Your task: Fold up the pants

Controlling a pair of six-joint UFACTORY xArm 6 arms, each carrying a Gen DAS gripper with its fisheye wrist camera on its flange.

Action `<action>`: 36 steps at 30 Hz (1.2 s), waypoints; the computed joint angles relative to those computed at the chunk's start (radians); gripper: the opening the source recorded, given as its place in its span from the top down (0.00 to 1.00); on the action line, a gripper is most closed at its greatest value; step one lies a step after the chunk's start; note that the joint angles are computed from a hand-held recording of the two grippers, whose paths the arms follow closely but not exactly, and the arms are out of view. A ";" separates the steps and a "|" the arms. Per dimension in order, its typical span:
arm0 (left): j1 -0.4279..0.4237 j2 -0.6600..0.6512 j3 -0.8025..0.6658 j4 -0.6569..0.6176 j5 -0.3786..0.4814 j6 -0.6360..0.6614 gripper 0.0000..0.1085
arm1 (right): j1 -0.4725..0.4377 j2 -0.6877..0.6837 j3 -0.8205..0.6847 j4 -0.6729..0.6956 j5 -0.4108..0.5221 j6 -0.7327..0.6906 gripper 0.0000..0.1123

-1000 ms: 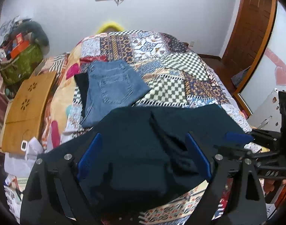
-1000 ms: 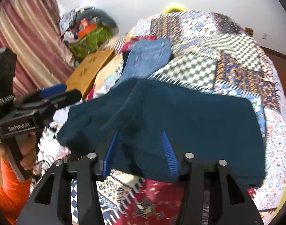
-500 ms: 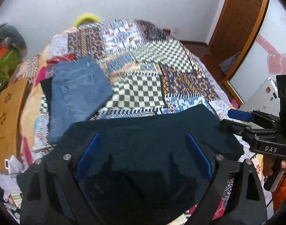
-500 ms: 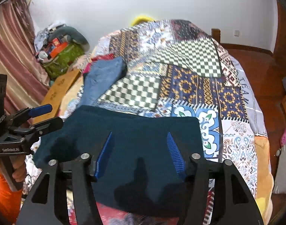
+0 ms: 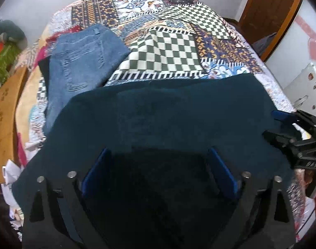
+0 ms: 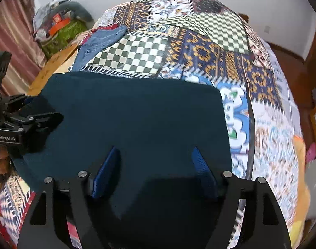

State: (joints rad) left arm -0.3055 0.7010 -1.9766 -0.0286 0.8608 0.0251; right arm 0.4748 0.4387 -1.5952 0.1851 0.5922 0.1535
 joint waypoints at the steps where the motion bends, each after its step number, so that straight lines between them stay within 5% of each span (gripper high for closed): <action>1: -0.002 -0.021 0.035 0.008 -0.022 0.000 0.08 | -0.002 -0.018 0.030 0.024 -0.015 -0.004 0.36; 6: -0.013 -0.127 0.210 0.075 -0.130 -0.042 0.08 | 0.007 -0.085 0.127 -0.010 -0.056 0.052 0.36; 17: -0.014 -0.258 0.376 0.145 -0.192 -0.072 0.08 | 0.013 -0.162 0.174 -0.161 0.019 0.203 0.35; 24: 0.005 -0.389 0.516 0.084 -0.243 -0.029 0.08 | 0.025 -0.180 0.121 -0.222 0.107 0.247 0.35; 29: 0.044 -0.508 0.636 0.272 -0.316 -0.168 0.08 | 0.057 -0.172 0.054 -0.251 0.101 0.254 0.35; 36: 0.189 -0.674 0.807 0.289 -0.398 -0.300 0.08 | 0.119 -0.068 -0.137 -0.235 0.072 0.212 0.35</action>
